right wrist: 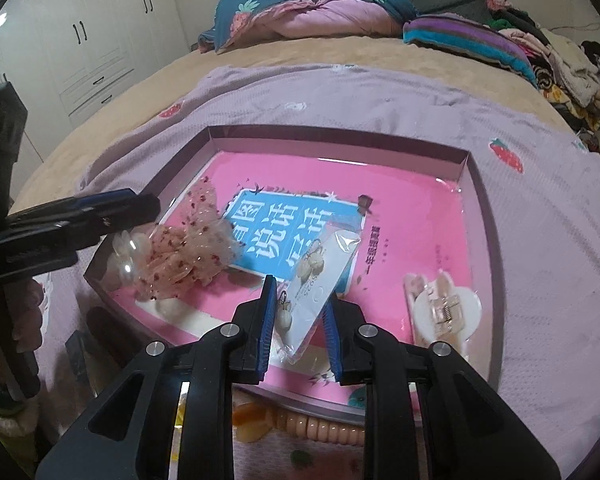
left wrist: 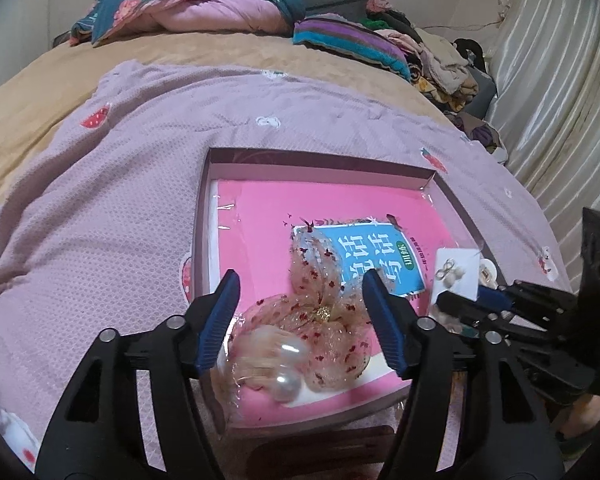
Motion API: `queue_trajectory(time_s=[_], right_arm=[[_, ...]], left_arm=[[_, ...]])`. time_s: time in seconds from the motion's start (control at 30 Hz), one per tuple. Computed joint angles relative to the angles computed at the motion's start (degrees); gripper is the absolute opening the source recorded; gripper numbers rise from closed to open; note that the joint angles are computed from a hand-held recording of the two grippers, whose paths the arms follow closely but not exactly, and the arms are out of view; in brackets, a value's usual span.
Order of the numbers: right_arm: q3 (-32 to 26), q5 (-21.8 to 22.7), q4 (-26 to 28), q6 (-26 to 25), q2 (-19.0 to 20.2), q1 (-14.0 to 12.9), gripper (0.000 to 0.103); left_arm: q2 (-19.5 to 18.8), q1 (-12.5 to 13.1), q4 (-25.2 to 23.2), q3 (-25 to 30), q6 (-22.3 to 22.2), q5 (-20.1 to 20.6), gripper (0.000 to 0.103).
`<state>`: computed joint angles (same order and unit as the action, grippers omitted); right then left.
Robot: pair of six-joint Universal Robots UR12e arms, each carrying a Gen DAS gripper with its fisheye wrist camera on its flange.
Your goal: Organize jewelry
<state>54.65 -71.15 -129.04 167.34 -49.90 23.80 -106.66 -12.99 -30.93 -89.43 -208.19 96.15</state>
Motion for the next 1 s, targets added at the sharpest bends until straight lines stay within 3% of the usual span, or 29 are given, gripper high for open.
queue_trajectory(time_s=[0.1,0.17,0.23,0.47,0.6,0.7,1.0], right_arm=[[0.41,-0.06,0.11,0.15,-0.21,0.06,0.028],[1.19,-0.61,-0.45,0.23,-0.63,0.10,0.049],[2.93,-1.03,-2.65,1.06,-1.51,0.01,0.058],[9.97,0.24,-9.69,4.33,-5.61,-0.98,0.076],[12.25,0.68,-12.36,5.40,-7.33,-1.53,0.078],[13.51,0.63,-14.23,6.48,-8.47,-1.86,0.089],[16.41,0.34,-19.52,8.68,-11.38,-2.91,0.089]], left_arm=[[0.61,0.01,0.58,-0.51,-0.54,0.61,0.063],[1.12,0.15,1.14,-0.95,-1.08,0.97,0.067],[1.60,0.10,1.24,-1.23,-1.47,1.98,0.071],[2.98,-0.34,2.03,-2.38,-2.26,3.91,0.081],[3.61,-0.82,2.52,-2.71,-2.54,4.67,0.088],[3.94,-1.24,2.53,-2.68,-2.57,5.18,0.093],[5.28,-2.43,4.33,-3.17,-2.17,6.16,0.093]])
